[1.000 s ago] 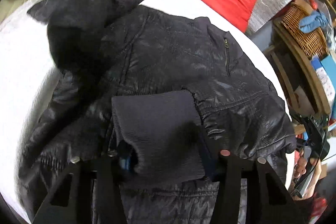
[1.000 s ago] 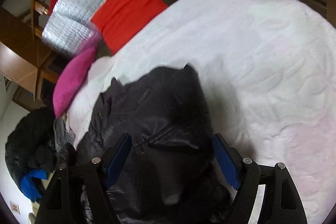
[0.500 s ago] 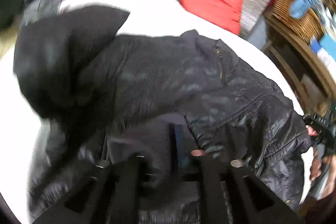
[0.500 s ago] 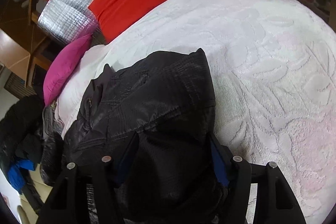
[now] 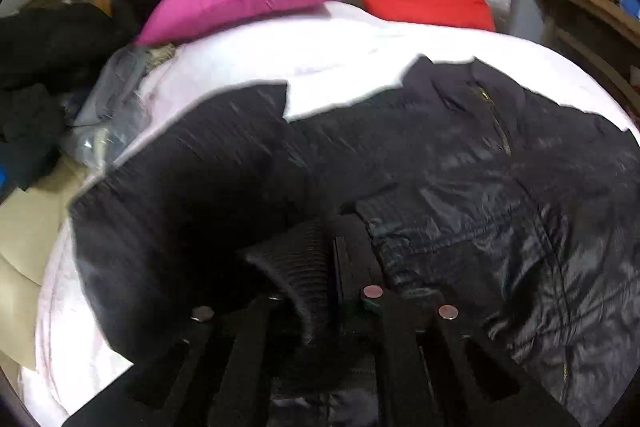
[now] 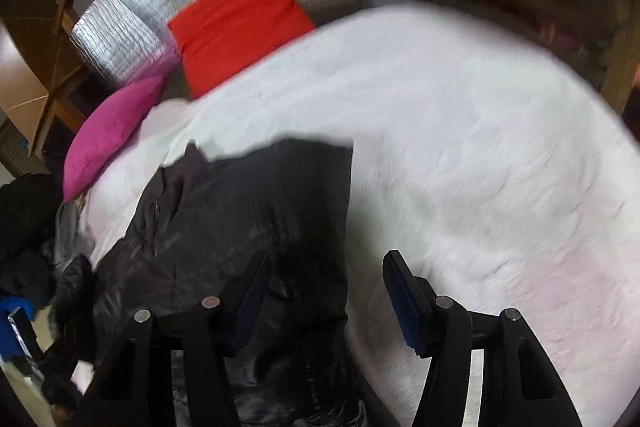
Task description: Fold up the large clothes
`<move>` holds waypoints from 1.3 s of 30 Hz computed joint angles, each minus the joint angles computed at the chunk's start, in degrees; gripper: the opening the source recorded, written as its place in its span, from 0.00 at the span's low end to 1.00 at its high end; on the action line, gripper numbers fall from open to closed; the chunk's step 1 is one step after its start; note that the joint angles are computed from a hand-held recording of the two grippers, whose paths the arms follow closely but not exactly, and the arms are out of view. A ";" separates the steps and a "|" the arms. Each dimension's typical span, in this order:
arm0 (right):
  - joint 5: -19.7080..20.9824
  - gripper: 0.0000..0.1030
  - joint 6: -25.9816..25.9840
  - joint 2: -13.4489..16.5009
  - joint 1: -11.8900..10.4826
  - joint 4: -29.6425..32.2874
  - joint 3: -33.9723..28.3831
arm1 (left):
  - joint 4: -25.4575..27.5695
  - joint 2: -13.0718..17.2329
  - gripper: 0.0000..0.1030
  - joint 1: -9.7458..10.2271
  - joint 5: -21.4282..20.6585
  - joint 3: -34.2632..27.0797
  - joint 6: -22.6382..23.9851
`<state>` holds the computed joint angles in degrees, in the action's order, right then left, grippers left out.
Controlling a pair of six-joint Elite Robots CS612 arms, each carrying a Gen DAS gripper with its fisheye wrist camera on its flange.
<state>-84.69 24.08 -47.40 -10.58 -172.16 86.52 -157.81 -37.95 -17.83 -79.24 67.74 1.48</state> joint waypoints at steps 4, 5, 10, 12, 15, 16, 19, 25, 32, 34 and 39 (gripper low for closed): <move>1.53 0.60 -4.72 -0.12 0.98 -8.16 0.96 | -6.78 -1.17 0.51 0.12 1.57 2.62 -0.29; 4.20 0.60 -5.88 0.01 1.00 -8.58 0.86 | -8.29 -1.58 0.51 0.42 0.65 3.28 -1.90; 12.99 0.60 -10.94 1.62 1.93 5.47 -2.98 | -7.39 -1.53 0.51 -0.21 3.28 3.72 -0.09; 11.84 0.60 -12.95 2.40 2.77 11.58 -4.73 | -4.70 -0.93 0.51 -0.87 6.60 3.15 2.45; 8.17 0.60 -15.30 2.51 3.87 10.91 -4.94 | -4.91 -1.12 0.51 -1.18 7.71 3.70 4.02; 8.71 0.60 -14.88 2.35 3.82 9.14 -4.50 | -5.20 -1.33 0.51 -1.00 7.13 3.97 3.88; 10.70 0.60 -15.64 2.05 3.87 4.31 -3.49 | -4.29 -1.76 0.53 -0.72 4.76 4.23 2.32; 6.20 0.60 -20.17 3.32 5.96 13.20 -6.52 | -7.95 -2.96 0.54 -0.07 0.19 5.52 -0.05; 10.12 0.60 -14.96 2.50 4.88 8.57 -5.22 | -29.12 -5.86 0.94 4.29 -2.91 10.20 -14.05; 9.97 0.60 -14.54 2.52 4.96 8.07 -5.10 | -28.19 -5.61 0.95 5.88 -3.32 9.57 -19.63; 9.97 0.60 -15.03 2.83 5.13 9.03 -5.42 | -15.27 -2.22 0.95 11.38 -13.16 3.55 -38.95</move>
<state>-74.72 9.05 -44.56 -5.45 -163.13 81.09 -173.07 -40.17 -6.45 -92.41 71.29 -37.47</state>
